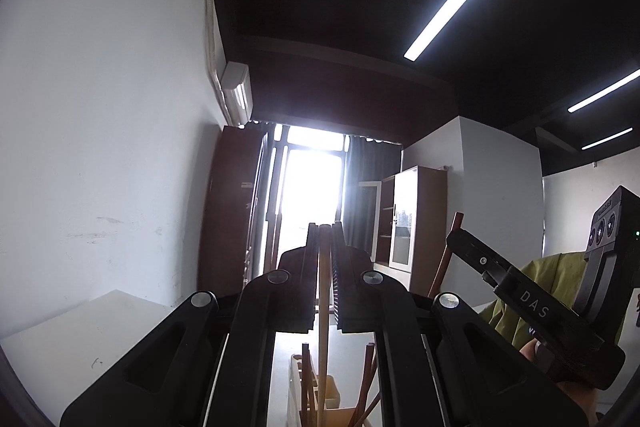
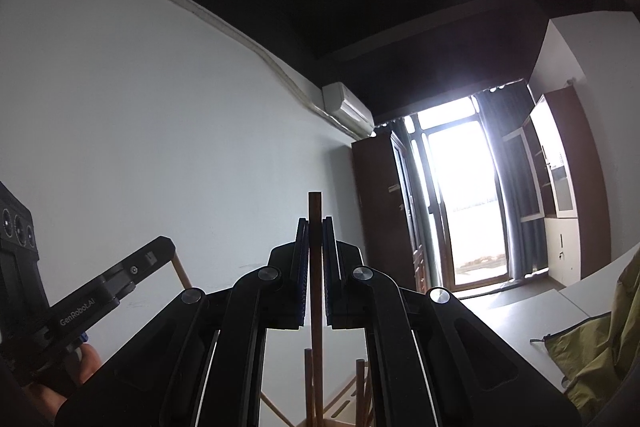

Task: Organize utensils
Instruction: 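Lift both held chopsticks upright and lower them into the white holder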

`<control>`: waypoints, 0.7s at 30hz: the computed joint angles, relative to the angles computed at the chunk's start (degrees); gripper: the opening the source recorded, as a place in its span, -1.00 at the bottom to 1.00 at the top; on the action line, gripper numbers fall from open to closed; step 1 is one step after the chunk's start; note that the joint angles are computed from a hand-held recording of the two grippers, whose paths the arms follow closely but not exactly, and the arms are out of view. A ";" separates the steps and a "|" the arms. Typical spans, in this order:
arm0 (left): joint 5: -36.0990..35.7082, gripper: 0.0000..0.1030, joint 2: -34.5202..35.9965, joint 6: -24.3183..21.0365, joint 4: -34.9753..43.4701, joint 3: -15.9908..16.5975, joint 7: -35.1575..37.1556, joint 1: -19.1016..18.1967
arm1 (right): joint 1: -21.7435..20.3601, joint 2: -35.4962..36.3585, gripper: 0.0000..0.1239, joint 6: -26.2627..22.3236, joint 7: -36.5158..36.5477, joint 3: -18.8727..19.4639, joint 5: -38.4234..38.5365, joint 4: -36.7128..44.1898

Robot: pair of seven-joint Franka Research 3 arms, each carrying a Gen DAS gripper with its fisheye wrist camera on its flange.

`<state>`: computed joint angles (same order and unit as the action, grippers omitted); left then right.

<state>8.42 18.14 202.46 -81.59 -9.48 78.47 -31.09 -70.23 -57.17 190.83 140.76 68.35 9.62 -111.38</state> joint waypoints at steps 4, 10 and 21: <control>1.58 -0.89 2.26 -3.46 2.96 -0.25 -0.67 -0.21 | -0.61 1.14 -0.88 0.05 -0.50 1.03 -0.78 0.24; 7.21 -0.89 6.88 -13.06 9.44 -6.35 -4.14 4.22 | -1.49 3.55 -0.88 -2.55 -1.13 3.11 -2.14 1.14; 11.10 -0.89 8.13 -17.81 10.77 -5.05 -7.22 3.49 | -1.08 5.70 -0.88 -6.79 -1.94 4.45 -3.92 1.13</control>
